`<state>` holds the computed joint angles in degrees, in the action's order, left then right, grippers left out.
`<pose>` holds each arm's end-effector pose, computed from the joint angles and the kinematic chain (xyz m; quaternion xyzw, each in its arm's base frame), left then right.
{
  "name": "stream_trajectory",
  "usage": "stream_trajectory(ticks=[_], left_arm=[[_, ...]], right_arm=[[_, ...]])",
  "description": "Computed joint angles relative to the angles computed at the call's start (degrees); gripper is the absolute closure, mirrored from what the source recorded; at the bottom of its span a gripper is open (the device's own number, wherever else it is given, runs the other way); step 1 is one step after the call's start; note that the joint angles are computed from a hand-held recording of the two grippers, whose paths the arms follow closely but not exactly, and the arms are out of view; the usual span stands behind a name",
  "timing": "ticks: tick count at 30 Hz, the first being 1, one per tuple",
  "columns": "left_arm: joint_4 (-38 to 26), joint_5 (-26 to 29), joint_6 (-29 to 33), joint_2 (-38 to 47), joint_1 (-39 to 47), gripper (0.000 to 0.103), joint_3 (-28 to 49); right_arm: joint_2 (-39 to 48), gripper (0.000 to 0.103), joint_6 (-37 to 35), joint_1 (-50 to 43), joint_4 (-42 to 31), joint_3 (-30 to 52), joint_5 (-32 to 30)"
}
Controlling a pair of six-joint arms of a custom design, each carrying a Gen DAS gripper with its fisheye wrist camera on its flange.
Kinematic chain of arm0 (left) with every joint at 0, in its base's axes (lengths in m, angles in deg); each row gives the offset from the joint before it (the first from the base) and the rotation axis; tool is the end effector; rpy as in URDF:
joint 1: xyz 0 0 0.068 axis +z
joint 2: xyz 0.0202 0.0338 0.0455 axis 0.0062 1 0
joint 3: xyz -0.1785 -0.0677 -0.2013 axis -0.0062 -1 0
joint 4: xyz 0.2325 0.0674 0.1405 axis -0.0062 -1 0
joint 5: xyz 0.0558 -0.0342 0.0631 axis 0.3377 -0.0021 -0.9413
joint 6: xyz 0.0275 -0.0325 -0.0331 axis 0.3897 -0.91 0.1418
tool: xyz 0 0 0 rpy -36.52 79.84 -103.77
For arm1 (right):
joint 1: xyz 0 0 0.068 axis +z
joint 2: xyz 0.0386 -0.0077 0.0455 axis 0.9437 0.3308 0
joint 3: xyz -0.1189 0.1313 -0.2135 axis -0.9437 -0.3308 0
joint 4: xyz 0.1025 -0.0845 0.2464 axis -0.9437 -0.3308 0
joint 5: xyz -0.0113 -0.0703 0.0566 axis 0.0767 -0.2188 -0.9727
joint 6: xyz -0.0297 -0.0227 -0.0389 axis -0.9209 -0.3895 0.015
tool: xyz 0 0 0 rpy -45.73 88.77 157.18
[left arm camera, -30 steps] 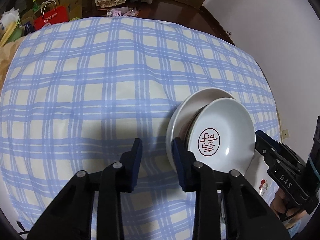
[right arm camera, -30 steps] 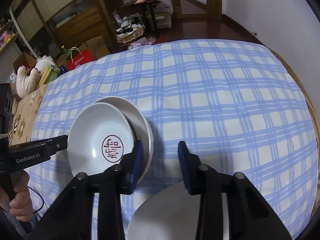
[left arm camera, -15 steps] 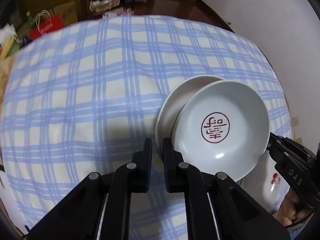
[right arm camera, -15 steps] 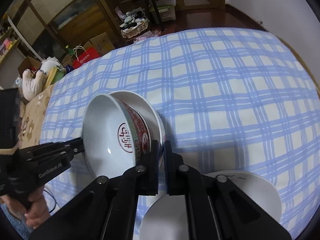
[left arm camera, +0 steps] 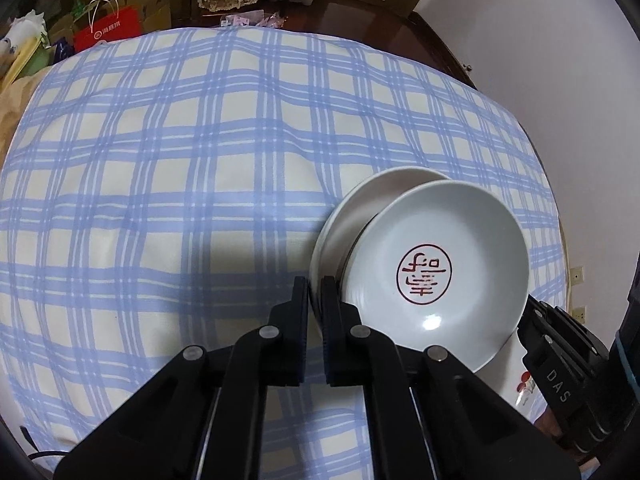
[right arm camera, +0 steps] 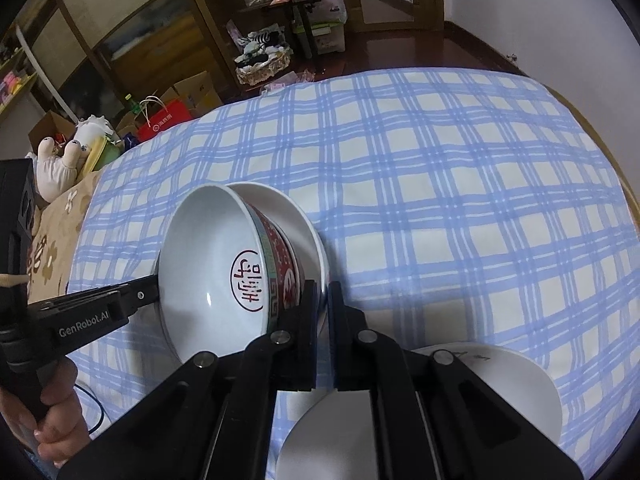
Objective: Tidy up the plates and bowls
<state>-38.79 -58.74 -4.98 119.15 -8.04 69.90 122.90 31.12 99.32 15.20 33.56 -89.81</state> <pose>0.2262 -0.0374 0.1813 -0.1659 0.9665 -0.1125 0.1602 0.2015 0.1124 0.1601 -0.1069 0.9612 0.1250 0.2214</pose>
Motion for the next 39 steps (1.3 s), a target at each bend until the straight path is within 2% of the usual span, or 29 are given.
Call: stream_trajectory(ticks=[7,10,15,19,23,28,32,39], left_arm=[[-0.7,-1.3,-0.3,-0.4,-1.1,0.098,0.4],[-0.4,-2.9,-1.4,0.4,-3.0,0.098,1.1],[1.8,0.9,-0.9,-0.7,-1.1,0.095,0.4],[1.5,-0.3,-0.6,-0.2,-1.4,0.096,0.8],[1.6,1.8,0.1,-1.1,0.6,0.096,0.1],[0.8,1.3,0.2,-2.1,0.4,0.096,-0.1],[1.0,3.7,-0.3,-3.7,2.2,0.096,-1.0],[0.0,1.2,-1.0,-5.8,0.1,0.097,-1.2]], right_arm=[[1.0,0.096,0.5,-0.1,0.0,0.5,0.5],[1.8,0.095,0.4,1.4,0.0,0.6,3.3],[2.4,0.097,0.9,2.3,1.3,-0.1,6.4],[0.4,0.097,0.7,1.7,2.5,-1.3,5.3],[-0.8,0.097,0.2,1.7,3.0,-1.7,5.2],[-1.2,0.097,0.1,2.1,3.3,-1.8,5.6],[-1.7,0.097,0.4,1.6,3.4,-2.2,5.0],[-2.3,0.097,0.1,1.1,3.3,-2.4,5.5]])
